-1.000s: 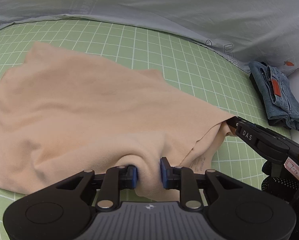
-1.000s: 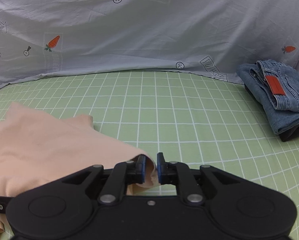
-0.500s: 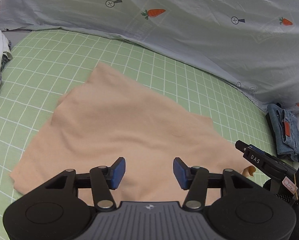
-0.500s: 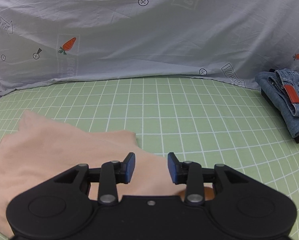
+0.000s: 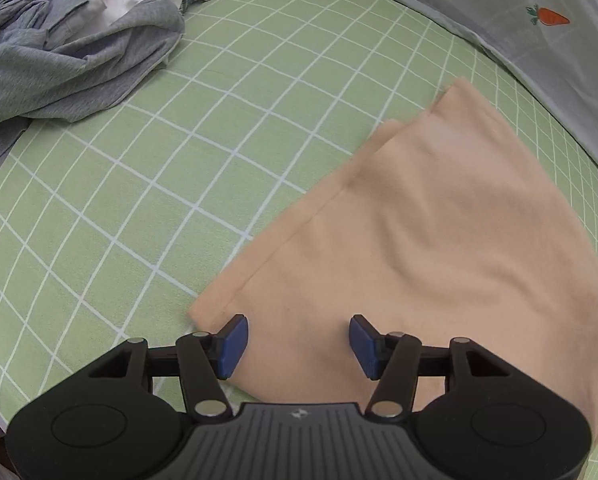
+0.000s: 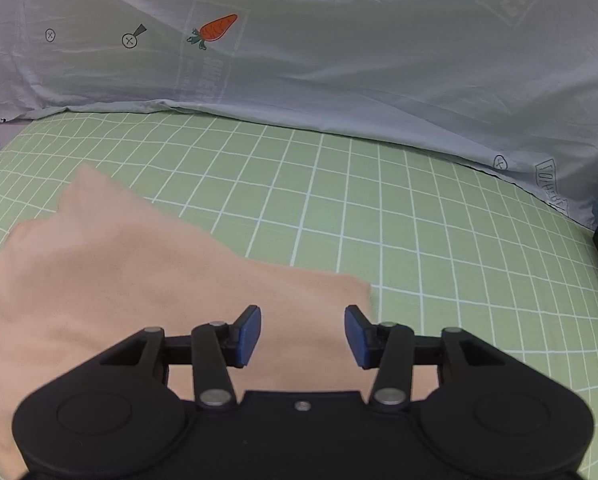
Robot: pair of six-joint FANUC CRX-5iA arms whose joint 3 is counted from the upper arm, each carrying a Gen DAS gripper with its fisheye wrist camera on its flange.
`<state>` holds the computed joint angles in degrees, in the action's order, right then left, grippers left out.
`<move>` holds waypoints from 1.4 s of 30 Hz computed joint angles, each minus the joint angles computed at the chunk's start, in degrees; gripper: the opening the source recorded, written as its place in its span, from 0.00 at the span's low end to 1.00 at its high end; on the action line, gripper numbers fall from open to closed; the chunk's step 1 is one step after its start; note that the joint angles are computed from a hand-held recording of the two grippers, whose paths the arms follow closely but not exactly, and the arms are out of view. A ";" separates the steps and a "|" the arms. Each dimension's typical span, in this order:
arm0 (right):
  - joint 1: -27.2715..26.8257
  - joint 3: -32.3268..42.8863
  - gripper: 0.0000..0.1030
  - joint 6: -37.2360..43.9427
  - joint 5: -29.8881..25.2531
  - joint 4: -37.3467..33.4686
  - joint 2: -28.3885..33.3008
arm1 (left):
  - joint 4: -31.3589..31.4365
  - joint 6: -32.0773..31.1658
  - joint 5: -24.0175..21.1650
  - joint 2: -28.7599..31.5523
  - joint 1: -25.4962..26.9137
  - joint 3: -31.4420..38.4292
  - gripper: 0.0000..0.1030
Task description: Fold clothes
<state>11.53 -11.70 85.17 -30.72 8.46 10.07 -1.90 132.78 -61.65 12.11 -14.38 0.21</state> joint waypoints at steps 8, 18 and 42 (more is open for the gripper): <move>-1.12 14.51 0.69 26.01 -8.44 -17.40 8.88 | -3.03 3.64 -4.57 -0.50 -0.75 1.29 0.70; -4.31 22.23 0.56 32.96 -16.33 -30.00 12.93 | -3.80 11.02 -5.90 0.10 -0.43 0.69 0.73; -4.65 30.38 0.08 25.93 7.18 -29.40 12.33 | -13.71 12.98 12.34 9.57 -0.78 22.85 0.07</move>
<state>6.88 18.68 111.10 -23.54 -20.94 22.40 -15.60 145.75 -49.31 21.68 -15.15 23.06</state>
